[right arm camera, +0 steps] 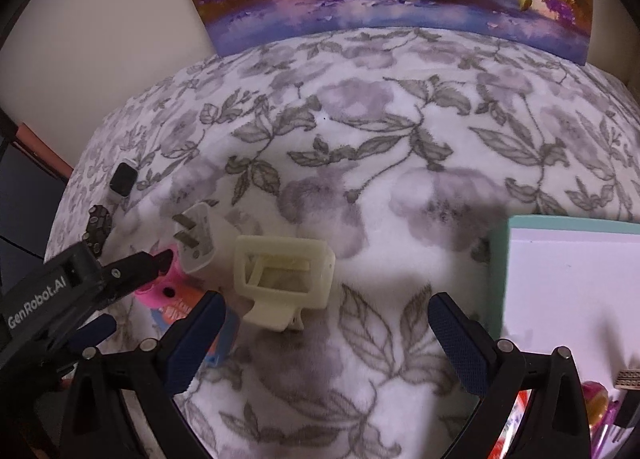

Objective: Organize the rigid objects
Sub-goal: 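Grasp the cream plug holder with the right tool while the left tool grasps the pink watch band, then carry the watch band with the left tool while the right tool carries the plug holder to the tray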

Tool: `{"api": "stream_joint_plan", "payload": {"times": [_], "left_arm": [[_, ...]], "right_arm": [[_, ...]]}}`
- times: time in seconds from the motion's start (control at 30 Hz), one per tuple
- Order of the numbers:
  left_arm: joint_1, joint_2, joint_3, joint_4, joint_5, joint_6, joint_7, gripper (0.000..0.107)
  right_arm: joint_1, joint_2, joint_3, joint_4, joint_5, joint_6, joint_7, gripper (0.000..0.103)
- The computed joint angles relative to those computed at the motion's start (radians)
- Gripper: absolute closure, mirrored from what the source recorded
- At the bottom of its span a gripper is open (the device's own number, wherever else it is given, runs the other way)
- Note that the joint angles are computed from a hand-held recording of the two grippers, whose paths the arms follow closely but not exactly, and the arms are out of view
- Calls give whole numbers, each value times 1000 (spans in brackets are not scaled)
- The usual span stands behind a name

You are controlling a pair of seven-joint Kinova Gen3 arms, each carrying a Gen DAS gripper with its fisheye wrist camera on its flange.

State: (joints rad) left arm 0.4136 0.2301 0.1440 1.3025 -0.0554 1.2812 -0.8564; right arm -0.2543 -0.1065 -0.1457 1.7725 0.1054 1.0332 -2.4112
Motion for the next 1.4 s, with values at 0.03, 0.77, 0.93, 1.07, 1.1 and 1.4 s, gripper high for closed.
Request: {"api": "stream_joint_plan", "payload": {"times": [0.03,0.77,0.93,1.07,1.1,1.4], "left_arm": [[1,5,3,-5,3,-1,-6,10],[-1,7,18,19,72,-72,-123,64],[-6,8,14,10,78,-68,-127,79],[-1,8,12,2,68,-57,-124,91],[-6,0,11,11,74,-61,-127,91],[-50,-34,10,54,144,-94,-128,91]], "right_arm": [[1,4,2,2,-2,-6,0,1],[-14,7,1,11,-15,-72,62,46],[-4,-1,15,21,-58,-85,94,48],[4,-8,13,20,-65,-80,97,56],[4,-10,11,18,-63,-75,96,58],[17,-32,19,23,-96,-69,117,68]]}}
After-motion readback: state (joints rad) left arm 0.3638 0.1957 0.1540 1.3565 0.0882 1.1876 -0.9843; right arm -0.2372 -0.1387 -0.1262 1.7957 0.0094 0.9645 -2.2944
